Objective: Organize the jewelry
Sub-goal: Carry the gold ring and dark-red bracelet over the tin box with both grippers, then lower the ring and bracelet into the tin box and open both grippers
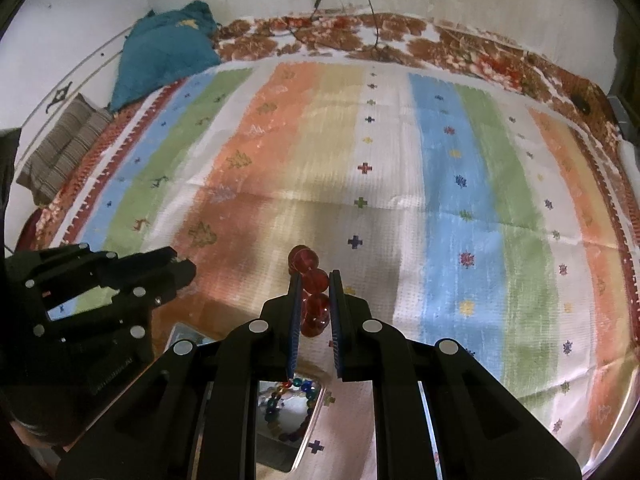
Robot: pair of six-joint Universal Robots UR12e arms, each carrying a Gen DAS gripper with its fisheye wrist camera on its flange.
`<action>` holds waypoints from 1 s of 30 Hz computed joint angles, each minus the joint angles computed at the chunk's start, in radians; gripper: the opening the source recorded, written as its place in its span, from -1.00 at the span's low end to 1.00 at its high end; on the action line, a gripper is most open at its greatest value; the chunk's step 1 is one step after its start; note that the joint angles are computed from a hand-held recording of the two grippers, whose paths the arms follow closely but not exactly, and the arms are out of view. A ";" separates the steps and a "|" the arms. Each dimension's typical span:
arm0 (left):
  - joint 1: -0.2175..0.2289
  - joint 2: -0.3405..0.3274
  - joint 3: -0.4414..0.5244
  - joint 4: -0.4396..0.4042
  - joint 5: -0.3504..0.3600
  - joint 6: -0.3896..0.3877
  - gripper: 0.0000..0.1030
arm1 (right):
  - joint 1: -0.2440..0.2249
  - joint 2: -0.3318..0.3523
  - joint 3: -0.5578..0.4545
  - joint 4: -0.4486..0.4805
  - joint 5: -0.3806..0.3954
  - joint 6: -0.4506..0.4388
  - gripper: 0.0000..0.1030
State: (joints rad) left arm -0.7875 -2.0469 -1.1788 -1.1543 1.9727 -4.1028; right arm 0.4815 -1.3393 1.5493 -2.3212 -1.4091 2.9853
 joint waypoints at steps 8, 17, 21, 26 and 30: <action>-0.020 0.018 -0.019 0.024 0.022 -0.014 -0.69 | 0.002 -0.037 0.037 -0.021 0.017 -0.014 -0.73; -0.041 0.028 -0.032 0.025 0.037 -0.026 -0.69 | 0.003 -0.073 0.077 -0.030 0.031 -0.031 -0.73; -0.047 0.029 -0.032 0.017 0.039 -0.031 -0.69 | 0.005 -0.087 0.093 -0.029 0.029 -0.040 -0.73; -0.054 0.032 -0.036 0.015 0.042 -0.036 -0.69 | 0.005 -0.109 0.118 -0.039 0.039 -0.052 -0.73; -0.056 0.031 -0.034 0.008 0.043 -0.039 -0.69 | 0.006 -0.122 0.134 -0.042 0.042 -0.062 -0.73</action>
State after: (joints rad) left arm -0.8433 -2.0158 -1.2125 -1.1461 2.0157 -4.1416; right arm 0.4877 -1.4615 1.6830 -2.3628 -1.3671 2.9233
